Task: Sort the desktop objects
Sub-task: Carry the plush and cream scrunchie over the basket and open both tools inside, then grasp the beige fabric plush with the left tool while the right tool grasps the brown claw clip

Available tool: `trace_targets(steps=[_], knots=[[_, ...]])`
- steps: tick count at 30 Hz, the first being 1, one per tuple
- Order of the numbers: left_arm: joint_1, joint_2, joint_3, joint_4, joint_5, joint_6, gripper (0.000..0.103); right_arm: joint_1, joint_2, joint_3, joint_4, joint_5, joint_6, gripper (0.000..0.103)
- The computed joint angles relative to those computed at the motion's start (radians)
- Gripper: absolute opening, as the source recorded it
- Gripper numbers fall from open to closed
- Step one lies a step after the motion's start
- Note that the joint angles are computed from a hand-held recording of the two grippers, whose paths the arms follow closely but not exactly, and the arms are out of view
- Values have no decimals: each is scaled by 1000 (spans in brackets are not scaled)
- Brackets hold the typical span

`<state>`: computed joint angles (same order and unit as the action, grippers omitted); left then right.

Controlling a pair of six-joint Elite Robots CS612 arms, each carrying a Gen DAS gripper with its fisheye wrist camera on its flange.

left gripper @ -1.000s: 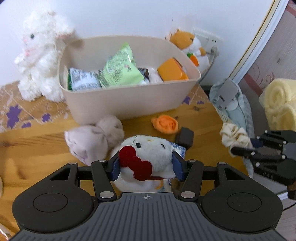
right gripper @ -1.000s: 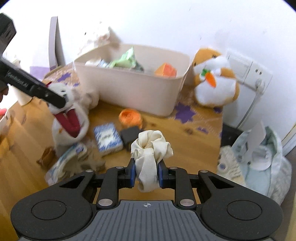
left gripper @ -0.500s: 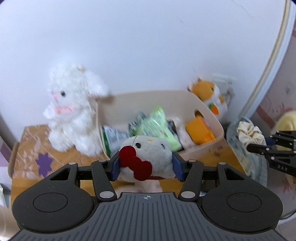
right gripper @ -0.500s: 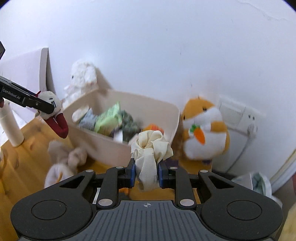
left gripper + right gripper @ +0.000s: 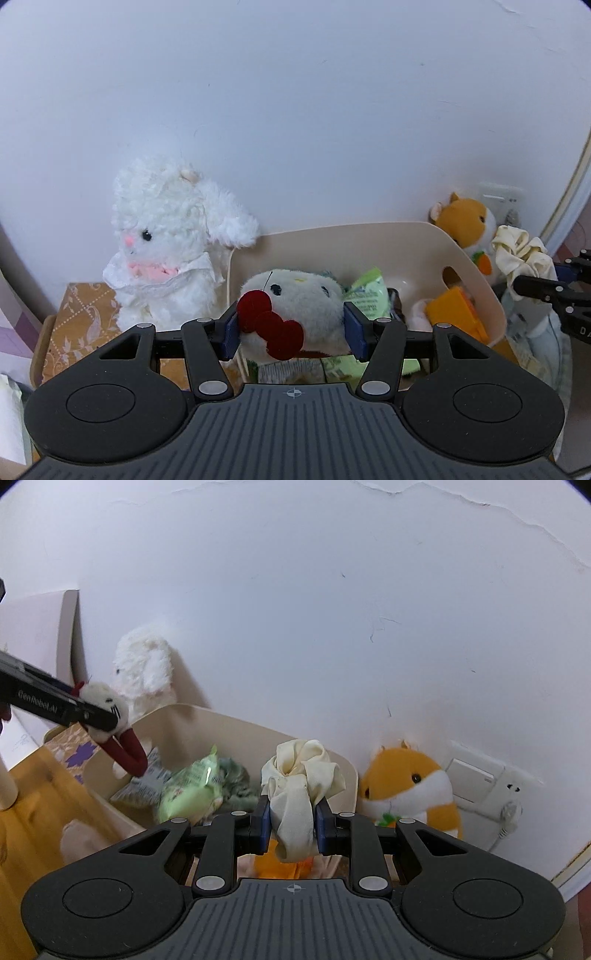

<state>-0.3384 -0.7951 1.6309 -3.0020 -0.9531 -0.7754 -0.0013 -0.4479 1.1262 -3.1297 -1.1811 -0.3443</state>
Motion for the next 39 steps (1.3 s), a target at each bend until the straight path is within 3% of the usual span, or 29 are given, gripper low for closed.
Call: trace_targets(steps=[9, 12, 15, 17, 24, 27, 33, 39], knots=[[24, 48, -73, 85, -49, -97, 59, 30, 78, -147, 136, -41, 90, 24], [25, 55, -88, 115, -43, -127, 63, 44, 98, -181, 163, -69, 75, 43], [27, 57, -86, 83, -71, -104, 72, 53, 103, -188, 182, -79, 41, 50], [25, 56, -84, 73, -69, -88, 79, 58, 101, -179, 175, -80, 22, 62], [23, 43, -67, 71, -77, -76, 81, 60, 74, -121, 99, -82, 10, 91], [13, 32, -51, 58, -39, -55, 82, 57, 54, -86, 73, -74, 27, 103], [3, 0, -4, 17, -37, 34, 82, 49, 10, -13, 36, -58, 43, 103], [-7, -33, 54, -16, -90, 118, 84, 37, -35, 91, -53, -65, 90, 103]])
